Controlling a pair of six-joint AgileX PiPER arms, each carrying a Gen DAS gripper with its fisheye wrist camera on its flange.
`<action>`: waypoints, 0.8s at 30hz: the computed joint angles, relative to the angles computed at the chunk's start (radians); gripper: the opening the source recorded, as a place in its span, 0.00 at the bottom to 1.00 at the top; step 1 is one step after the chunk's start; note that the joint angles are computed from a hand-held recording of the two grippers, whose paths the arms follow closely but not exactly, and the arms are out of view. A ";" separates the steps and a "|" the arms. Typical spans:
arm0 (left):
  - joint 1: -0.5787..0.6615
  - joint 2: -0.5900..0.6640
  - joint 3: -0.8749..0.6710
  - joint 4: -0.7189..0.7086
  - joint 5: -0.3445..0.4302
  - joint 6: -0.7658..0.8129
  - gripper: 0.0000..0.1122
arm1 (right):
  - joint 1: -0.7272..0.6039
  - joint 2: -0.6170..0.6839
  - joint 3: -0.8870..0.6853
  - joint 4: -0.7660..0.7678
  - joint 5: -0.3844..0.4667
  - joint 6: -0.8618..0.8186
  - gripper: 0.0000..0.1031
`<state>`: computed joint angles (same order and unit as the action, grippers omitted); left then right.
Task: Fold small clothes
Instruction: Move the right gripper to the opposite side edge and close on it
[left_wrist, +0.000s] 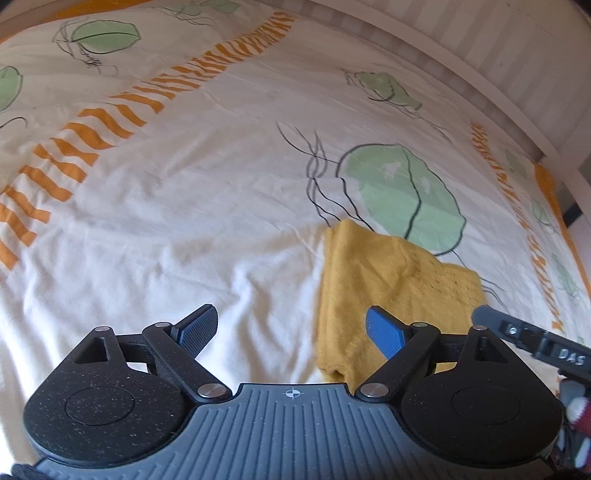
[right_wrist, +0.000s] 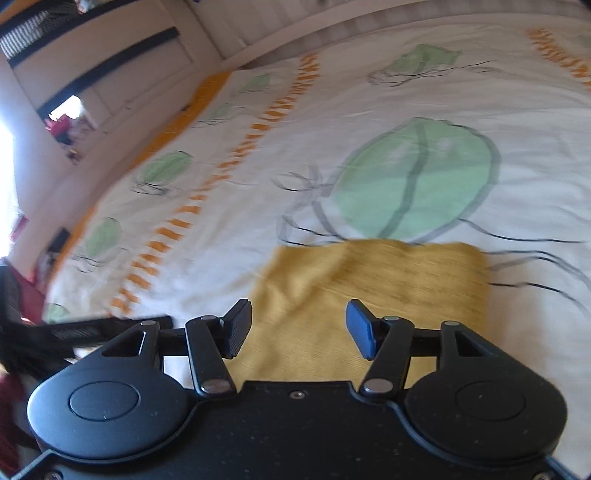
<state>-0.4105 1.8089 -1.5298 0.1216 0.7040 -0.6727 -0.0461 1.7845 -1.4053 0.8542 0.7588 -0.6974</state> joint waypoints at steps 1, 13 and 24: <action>-0.004 0.003 0.000 -0.006 -0.002 0.007 0.78 | 0.001 -0.012 0.024 -0.022 -0.035 -0.006 0.63; -0.020 0.011 0.018 -0.044 -0.036 0.057 0.78 | 0.028 0.037 0.078 -0.368 -0.244 0.122 0.72; 0.021 0.016 0.097 -0.327 -0.080 0.284 0.78 | -0.087 0.048 0.094 -0.120 -0.164 -0.027 0.77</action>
